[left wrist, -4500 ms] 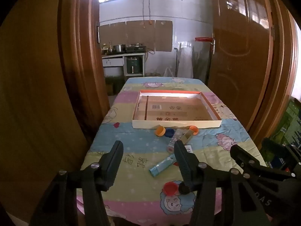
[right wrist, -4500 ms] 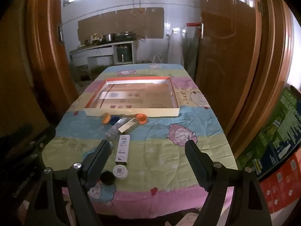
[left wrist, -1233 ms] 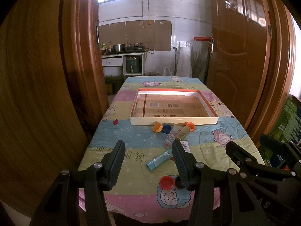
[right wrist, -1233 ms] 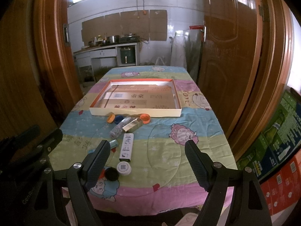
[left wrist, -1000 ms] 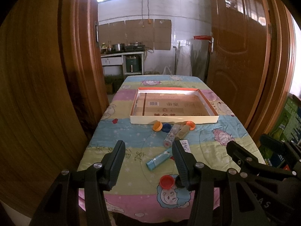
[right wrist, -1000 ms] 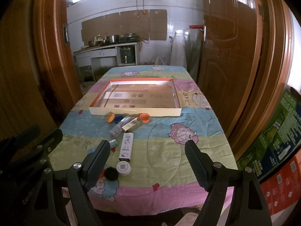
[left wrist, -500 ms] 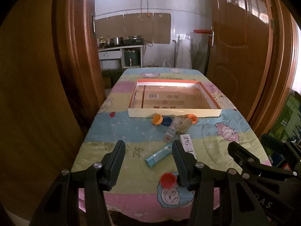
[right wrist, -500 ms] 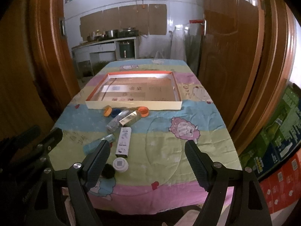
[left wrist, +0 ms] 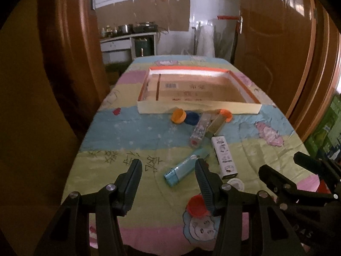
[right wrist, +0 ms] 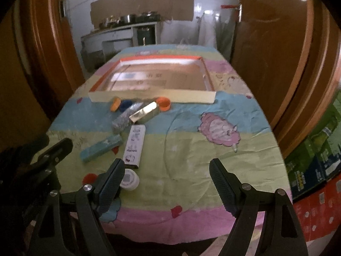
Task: Organize rigid objects
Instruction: 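Grasp the teal tube with the left gripper while the right gripper grasps the white Hello Kitty box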
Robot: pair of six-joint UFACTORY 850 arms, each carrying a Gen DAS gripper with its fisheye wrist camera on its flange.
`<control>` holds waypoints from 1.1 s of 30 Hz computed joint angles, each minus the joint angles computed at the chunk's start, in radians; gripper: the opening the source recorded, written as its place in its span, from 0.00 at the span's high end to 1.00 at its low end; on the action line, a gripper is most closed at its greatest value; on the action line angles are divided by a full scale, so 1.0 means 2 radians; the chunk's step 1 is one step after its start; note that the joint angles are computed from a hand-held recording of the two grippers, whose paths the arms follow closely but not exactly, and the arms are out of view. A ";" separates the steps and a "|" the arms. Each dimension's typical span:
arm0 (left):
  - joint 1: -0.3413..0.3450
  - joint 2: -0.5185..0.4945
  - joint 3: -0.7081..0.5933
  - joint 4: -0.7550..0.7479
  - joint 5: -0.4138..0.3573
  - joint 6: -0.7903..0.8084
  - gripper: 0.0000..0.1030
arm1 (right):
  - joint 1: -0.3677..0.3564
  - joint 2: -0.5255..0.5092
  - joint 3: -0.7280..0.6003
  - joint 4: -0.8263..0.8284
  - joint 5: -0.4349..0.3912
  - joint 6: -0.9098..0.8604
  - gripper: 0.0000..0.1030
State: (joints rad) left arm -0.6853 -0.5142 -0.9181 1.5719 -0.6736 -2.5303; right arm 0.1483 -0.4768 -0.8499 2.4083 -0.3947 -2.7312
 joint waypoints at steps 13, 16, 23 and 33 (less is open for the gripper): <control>0.077 -0.033 -0.022 0.185 0.163 0.011 0.49 | -0.004 -0.071 -0.096 -0.301 0.016 0.293 0.20; 0.085 -0.042 -0.030 0.191 0.183 0.041 0.52 | -0.005 -0.078 -0.106 -0.336 0.013 0.326 0.20; 0.097 -0.047 -0.028 0.277 0.187 -0.039 0.74 | 0.002 -0.093 -0.131 -0.404 0.012 0.393 0.20; 0.095 -0.035 -0.004 0.324 0.161 -0.135 0.78 | 0.028 -0.107 -0.149 -0.443 0.029 0.435 0.32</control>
